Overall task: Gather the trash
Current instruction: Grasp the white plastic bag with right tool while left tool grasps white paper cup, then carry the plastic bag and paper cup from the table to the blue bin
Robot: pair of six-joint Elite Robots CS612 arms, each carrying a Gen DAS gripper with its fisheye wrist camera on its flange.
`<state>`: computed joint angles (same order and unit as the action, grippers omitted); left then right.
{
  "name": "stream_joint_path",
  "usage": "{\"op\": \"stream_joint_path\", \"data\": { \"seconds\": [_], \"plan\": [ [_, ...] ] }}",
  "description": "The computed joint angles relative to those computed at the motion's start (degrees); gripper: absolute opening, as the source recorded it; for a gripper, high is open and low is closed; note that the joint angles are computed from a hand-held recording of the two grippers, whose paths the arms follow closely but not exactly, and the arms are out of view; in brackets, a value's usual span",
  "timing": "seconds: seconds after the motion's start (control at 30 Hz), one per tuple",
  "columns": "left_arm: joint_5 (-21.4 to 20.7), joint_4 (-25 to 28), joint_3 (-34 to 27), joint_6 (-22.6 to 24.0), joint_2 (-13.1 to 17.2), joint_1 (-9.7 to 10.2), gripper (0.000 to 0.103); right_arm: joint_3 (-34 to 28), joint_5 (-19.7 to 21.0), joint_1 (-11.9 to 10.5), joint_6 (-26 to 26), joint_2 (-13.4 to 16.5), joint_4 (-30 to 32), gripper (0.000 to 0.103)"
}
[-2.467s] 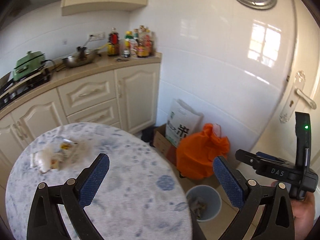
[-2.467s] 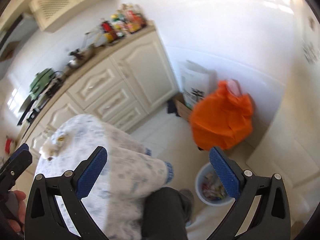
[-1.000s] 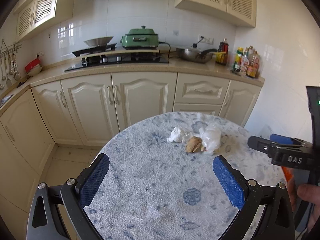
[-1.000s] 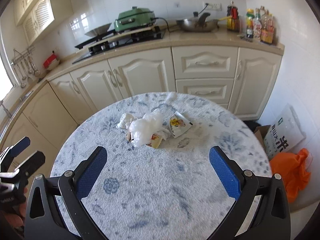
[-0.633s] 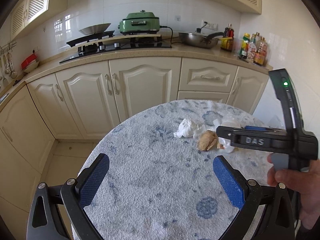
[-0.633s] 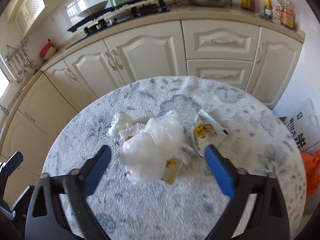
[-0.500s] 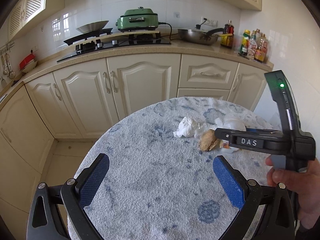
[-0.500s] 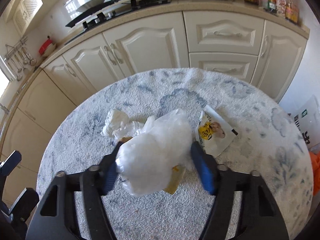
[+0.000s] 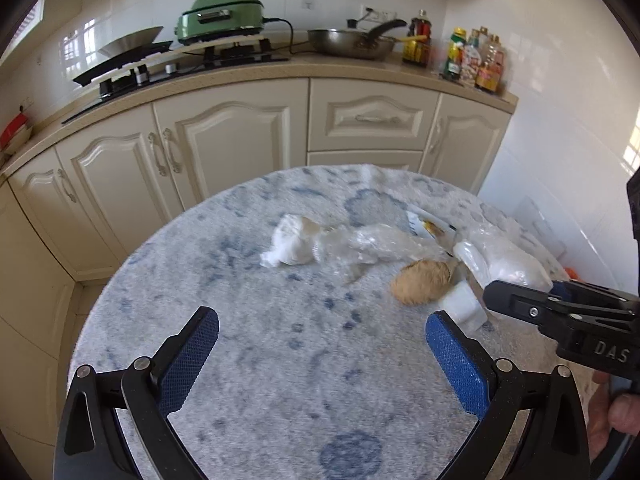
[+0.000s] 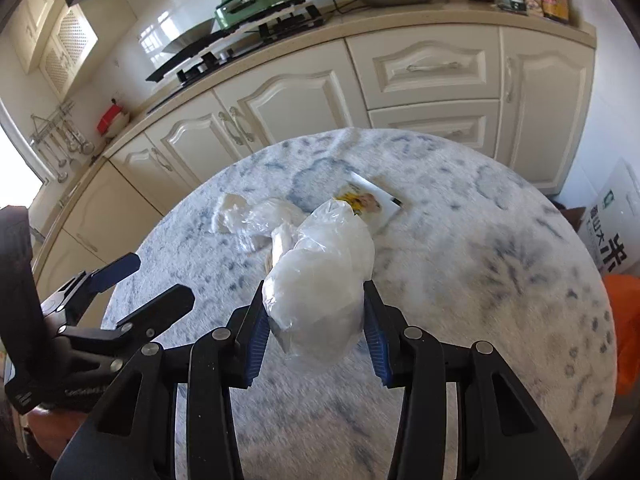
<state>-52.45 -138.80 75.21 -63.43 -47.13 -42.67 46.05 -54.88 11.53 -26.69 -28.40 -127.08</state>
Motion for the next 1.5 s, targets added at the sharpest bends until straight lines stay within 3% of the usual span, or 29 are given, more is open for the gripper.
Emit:
{"op": "stream_joint_path", "data": {
  "seconds": [0.37,0.57,0.73,0.8,0.93,0.97,1.13,1.5],
  "plan": [
    [-1.9,0.2,-10.1,10.8,7.3,1.49,0.102,3.5,-1.5,-2.4,3.8,-1.6,-3.7,0.043],
    [-4.9,2.1,-14.5,9.9,10.0,2.69,0.098,4.0,-1.4,-3.1,4.5,-1.8,-4.2,0.043],
    [-8.6,-2.2,-13.8,9.3,10.2,2.37,0.099,4.1,-1.1,-3.7,5.2,-1.8,-4.8,0.043],
    [-9.5,0.4,-16.2,8.7,11.7,2.55,0.085,3.9,-0.9,-3.8,5.6,-1.6,-4.7,0.043],
    [-9.6,-0.2,-17.9,8.0,12.8,2.50,0.025,4.9,-0.6,-4.4,6.7,-2.1,-5.9,0.043],
    [-12.0,-2.6,-17.3,7.6,12.7,2.80,0.018,5.3,-0.5,-4.5,6.9,-2.4,-6.4,0.043],
    [-12.2,-4.7,-15.6,8.4,11.8,2.17,0.018,7.4,0.0,-5.7,8.4,-3.6,-9.0,0.043],
    [-5.9,-8.7,-13.2,11.3,8.6,-1.59,0.018,14.8,1.3,-8.5,11.2,-8.3,-16.6,0.043]
  ]
}}
